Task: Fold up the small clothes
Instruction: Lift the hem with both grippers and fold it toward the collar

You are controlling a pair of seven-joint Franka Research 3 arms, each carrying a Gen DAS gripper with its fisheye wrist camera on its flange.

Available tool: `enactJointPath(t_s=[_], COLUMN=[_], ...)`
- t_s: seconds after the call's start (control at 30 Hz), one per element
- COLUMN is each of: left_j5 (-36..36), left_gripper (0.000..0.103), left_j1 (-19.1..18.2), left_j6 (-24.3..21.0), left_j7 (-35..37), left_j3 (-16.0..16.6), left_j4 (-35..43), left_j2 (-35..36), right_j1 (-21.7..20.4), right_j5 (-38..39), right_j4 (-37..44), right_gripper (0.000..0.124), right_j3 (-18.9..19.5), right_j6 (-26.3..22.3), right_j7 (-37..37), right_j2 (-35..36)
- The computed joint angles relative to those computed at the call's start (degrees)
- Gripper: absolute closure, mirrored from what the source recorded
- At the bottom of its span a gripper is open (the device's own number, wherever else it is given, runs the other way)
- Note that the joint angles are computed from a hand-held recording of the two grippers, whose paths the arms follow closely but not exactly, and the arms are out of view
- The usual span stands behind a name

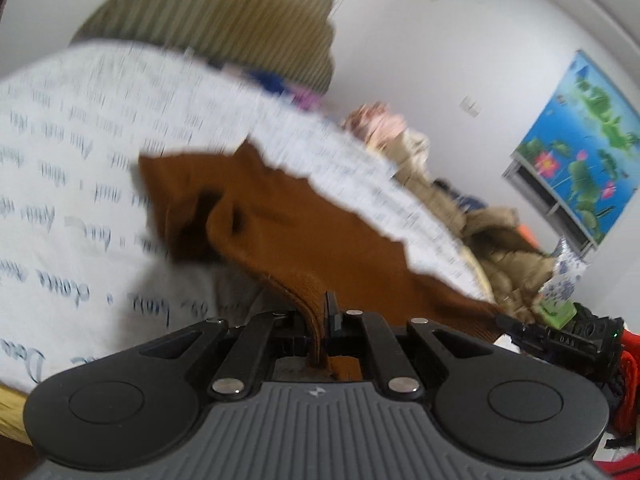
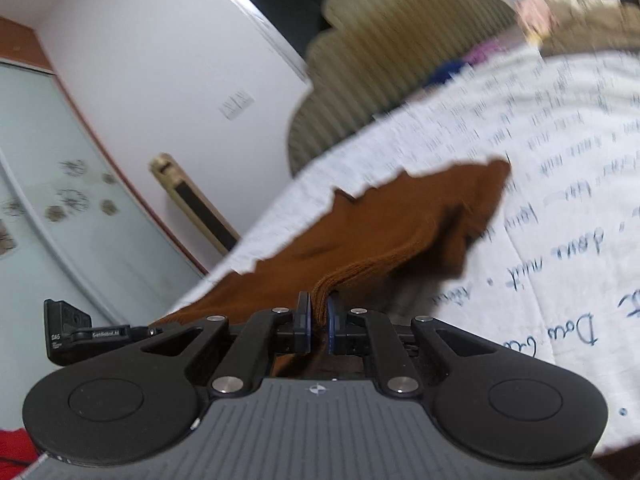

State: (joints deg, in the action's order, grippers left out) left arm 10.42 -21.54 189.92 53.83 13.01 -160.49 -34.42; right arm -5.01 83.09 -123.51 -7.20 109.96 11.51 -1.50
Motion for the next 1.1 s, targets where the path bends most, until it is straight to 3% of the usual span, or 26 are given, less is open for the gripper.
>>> enactJointPath(t_s=[0.1,0.2,0.37,0.5,0.57,0.63,0.77,0.87,0.9,0.97,1.03,1.1], left_j5=[0.75,1.56,1.78,4.82,5.84,6.14,2.17,-6.74,-15.25,-35.08,-50.73,-55.58], left_gripper=[0.098,0.098,0.098,0.098,0.098,0.098,0.098,0.098,0.098,0.098,0.098,0.098], left_j1=[1.20,0.33,1.93,-5.09,-5.11,-7.22,-17.29,-30.79,-35.79,-40.87,-40.08,-33.80], left_j6=[0.52,1.03,4.39,6.07,3.73,1.12,-3.89,-8.98,-10.90,-15.73,-21.78,-26.72], left_j7=[0.31,0.92,0.41,-2.63,-3.92,-4.08,-0.33,7.52,14.83,29.99,39.93,41.33], left_j3=[-2.24,-1.72,-1.75,7.74,8.73,11.72,22.55,35.72,40.26,45.51,47.22,43.92], left_j4=[-1.01,-1.50,1.24,7.49,11.14,15.27,23.68,30.81,33.74,40.21,46.85,52.47], left_j2=[-3.31,-5.10,-0.04,6.98,9.85,12.77,18.38,23.25,26.05,33.85,43.37,50.51], right_j1=[-0.92,-1.55,-1.21,-0.32,-0.04,0.31,0.70,0.97,1.24,1.85,2.31,3.34], right_j5=[1.13,2.51,5.37,9.74,11.53,12.59,13.64,12.88,12.16,10.19,8.24,5.53], right_j4=[-1.93,-2.44,-0.76,3.03,6.16,9.94,17.94,23.99,26.19,31.17,35.82,41.17], right_gripper=[0.111,0.111,0.111,0.111,0.111,0.111,0.111,0.111,0.111,0.111,0.111,0.111], right_j3=[-1.34,-2.81,-2.66,-0.75,0.40,1.79,4.72,7.02,7.82,9.37,10.75,11.81], right_j6=[-2.60,-5.49,-4.91,-2.31,-0.97,1.71,7.30,11.61,13.60,17.59,20.75,24.60], right_j7=[-0.97,-1.75,-0.47,0.39,1.09,2.02,4.51,6.83,7.49,9.46,11.84,15.00], right_j2=[-3.32,-4.83,-2.93,1.37,4.22,7.13,13.21,17.82,19.40,23.01,26.61,30.73])
